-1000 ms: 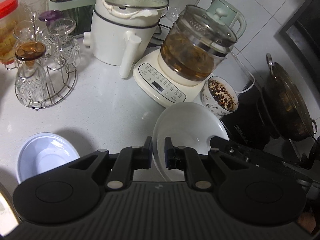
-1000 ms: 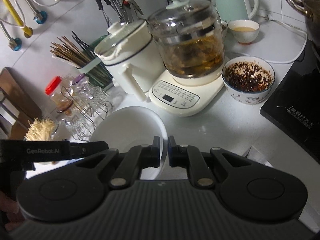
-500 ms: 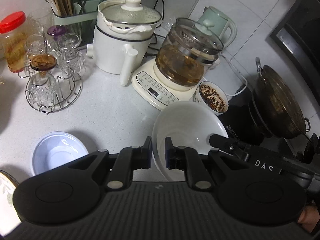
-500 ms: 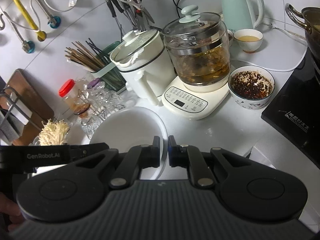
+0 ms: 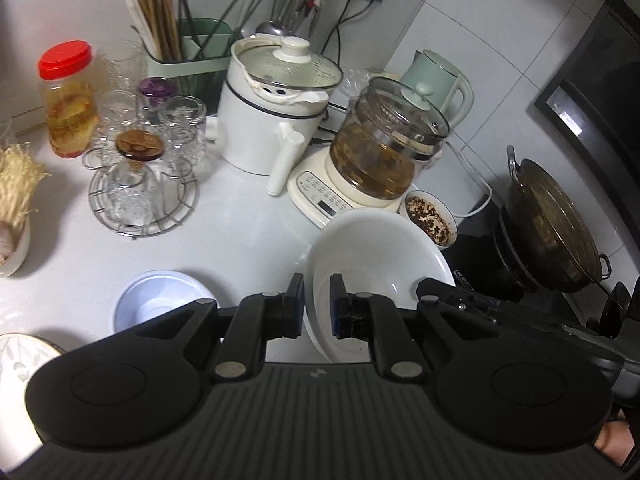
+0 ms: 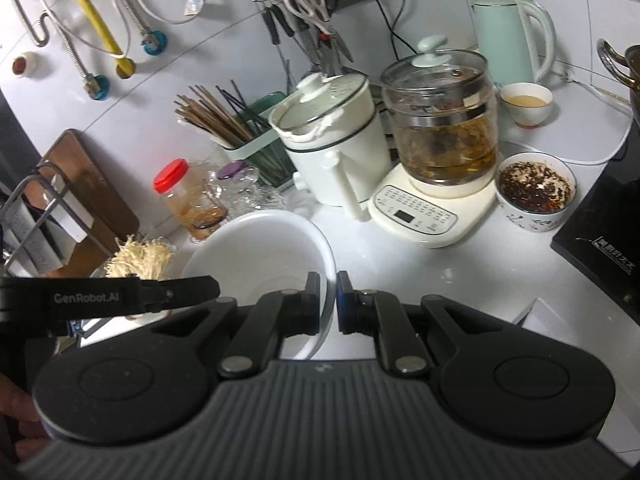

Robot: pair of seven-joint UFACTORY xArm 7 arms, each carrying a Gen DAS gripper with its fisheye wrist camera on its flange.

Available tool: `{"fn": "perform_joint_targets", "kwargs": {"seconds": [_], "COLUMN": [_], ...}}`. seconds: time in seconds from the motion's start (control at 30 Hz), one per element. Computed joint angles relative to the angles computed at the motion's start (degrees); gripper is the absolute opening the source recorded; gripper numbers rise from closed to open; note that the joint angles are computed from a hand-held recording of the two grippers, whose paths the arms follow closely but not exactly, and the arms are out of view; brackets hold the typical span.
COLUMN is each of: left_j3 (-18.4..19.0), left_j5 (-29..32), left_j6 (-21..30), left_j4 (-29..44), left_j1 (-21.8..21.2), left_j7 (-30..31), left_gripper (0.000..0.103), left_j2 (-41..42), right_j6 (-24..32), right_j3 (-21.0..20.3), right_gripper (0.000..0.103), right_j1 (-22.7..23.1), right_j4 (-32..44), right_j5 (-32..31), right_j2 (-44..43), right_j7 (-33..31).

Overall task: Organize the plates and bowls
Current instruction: 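Carry the white bowl with the left tool toward the pale blue bowl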

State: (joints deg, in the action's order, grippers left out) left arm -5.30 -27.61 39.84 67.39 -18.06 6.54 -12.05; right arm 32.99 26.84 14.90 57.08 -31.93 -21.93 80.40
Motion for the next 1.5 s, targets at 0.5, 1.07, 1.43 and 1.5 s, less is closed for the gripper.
{"fn": "perform_joint_targets", "kwargs": {"seconds": [0.5,1.07,1.43,1.5], "left_j3": [3.2,5.0,4.3,3.9], "left_j5": [-0.7,-0.4,0.1,0.6], "left_j6": [-1.6,-4.8,-9.1,-10.5], "left_j4": [-9.0,-13.6,-14.6,-14.7], "left_j1": [2.2,5.3,6.8,7.1], "left_j7": [-3.2,-5.2,-3.4,-3.6], "left_gripper": [0.013,0.013,0.013,0.013], "left_j2": [-7.6,-3.8,1.9,2.4], "right_j6": [0.2,0.0,-1.6,-2.3], "right_j3": [-1.1,-10.2,-15.4,-16.0], "right_gripper": [0.011,0.011,0.011,0.011], "right_j1": [5.3,15.3,20.1,20.5], "right_j4": [8.0,18.6,21.9,22.0], "right_j5": [-3.6,-1.3,-1.3,-1.3], "right_j2": [9.3,24.4,31.9,32.7], "right_j7": [-3.0,-14.2,-16.1,-15.9]}}
